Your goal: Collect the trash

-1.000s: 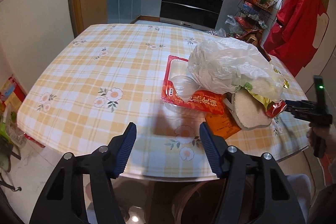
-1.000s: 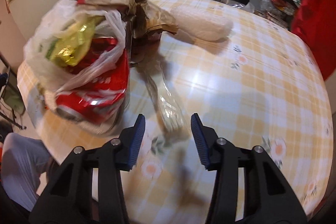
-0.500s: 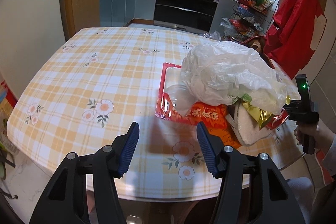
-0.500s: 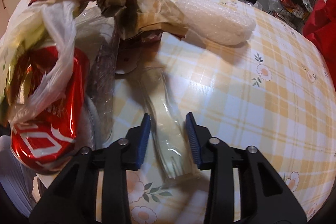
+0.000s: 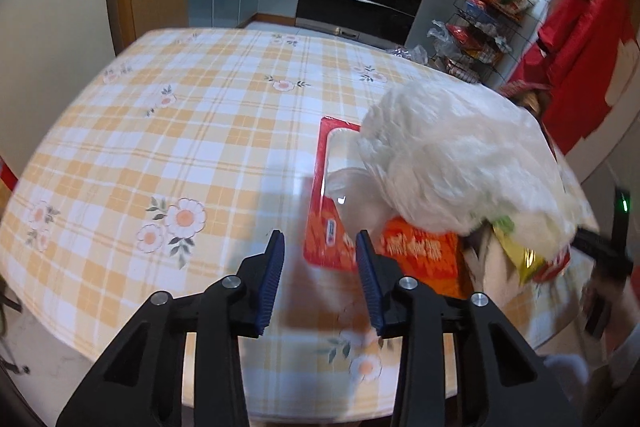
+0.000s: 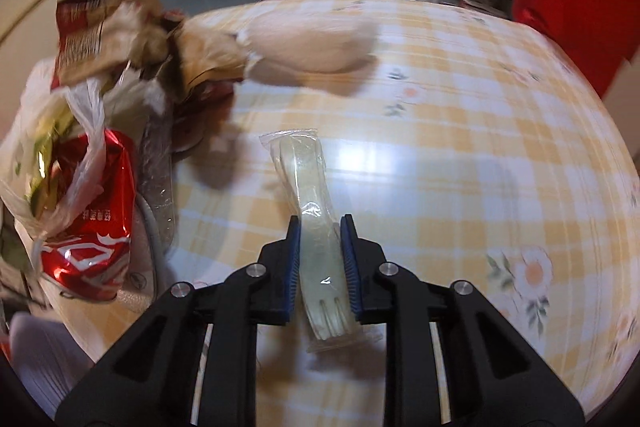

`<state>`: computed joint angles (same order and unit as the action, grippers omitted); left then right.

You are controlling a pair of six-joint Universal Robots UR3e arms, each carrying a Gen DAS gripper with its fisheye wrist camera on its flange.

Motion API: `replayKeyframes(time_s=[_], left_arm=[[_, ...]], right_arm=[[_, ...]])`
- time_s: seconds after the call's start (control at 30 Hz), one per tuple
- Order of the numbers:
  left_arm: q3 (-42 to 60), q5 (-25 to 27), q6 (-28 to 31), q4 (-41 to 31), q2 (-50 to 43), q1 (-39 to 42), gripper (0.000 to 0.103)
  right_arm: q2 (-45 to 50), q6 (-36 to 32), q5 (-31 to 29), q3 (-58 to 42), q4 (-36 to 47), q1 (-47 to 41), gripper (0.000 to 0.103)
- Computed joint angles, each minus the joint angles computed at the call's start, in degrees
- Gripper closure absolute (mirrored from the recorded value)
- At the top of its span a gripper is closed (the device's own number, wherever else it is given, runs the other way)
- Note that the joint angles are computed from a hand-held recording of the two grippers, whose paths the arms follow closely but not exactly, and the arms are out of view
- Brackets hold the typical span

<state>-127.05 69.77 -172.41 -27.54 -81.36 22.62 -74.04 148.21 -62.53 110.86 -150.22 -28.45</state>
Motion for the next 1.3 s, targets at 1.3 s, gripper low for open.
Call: replayKeyframes(time_s=[1.3], left_arm=[[4.0, 3.4, 1.7, -9.8, 16.0, 11.4, 0.084]], right_arm=[[-31.9, -7.2, 14.0, 17.1, 21.1, -15.3, 0.080]])
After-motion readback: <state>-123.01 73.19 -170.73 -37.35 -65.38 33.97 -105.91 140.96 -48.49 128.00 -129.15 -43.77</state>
